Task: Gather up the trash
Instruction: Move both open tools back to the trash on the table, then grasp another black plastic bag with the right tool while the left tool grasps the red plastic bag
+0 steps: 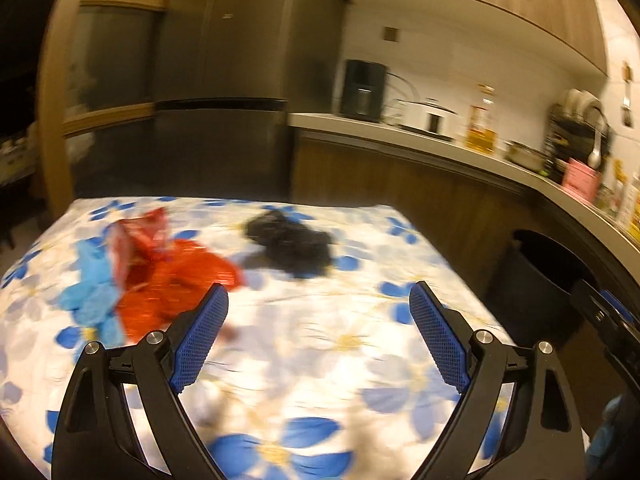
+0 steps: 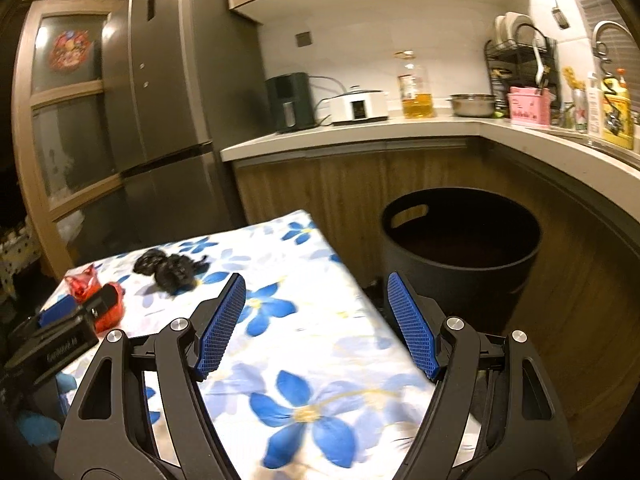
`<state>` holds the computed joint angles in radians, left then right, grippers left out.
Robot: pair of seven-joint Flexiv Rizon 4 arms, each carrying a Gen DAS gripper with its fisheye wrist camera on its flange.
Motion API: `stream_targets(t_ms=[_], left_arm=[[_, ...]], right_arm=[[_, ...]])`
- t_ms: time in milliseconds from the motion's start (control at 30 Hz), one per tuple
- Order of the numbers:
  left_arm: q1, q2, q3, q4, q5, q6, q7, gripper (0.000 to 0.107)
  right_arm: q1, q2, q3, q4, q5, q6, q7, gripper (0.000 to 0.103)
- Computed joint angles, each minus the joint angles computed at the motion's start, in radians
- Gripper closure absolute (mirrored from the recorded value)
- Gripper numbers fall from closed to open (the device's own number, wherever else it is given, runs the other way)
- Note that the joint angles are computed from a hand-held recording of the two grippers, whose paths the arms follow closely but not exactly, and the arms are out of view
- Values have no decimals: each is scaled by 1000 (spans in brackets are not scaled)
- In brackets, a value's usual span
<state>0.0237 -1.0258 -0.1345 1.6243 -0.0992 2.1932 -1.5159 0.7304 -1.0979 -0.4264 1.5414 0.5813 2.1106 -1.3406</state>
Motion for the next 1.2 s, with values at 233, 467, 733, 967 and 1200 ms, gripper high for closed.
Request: stream_targets(t_ms=[233, 467, 733, 967, 1200], left_arm=[[29, -18, 27, -22, -57, -1, -13, 19], [8, -50, 57, -111, -124, -91, 16, 19], [-7, -74, 81, -164, -189, -238, 65, 63], [99, -79, -45, -143, -78, -243, 68, 103], [230, -81, -194, -78, 158, -137, 46, 104]], right_arm=[[8, -28, 18, -59, -52, -32, 6, 30], [16, -66, 11, -129, -127, -78, 47, 30], [19, -126, -43, -228, -191, -143, 127, 30], [-6, -197, -72, -357, -296, -212, 224, 30], [-54, -283, -88, -531, -420, -310, 334, 31]])
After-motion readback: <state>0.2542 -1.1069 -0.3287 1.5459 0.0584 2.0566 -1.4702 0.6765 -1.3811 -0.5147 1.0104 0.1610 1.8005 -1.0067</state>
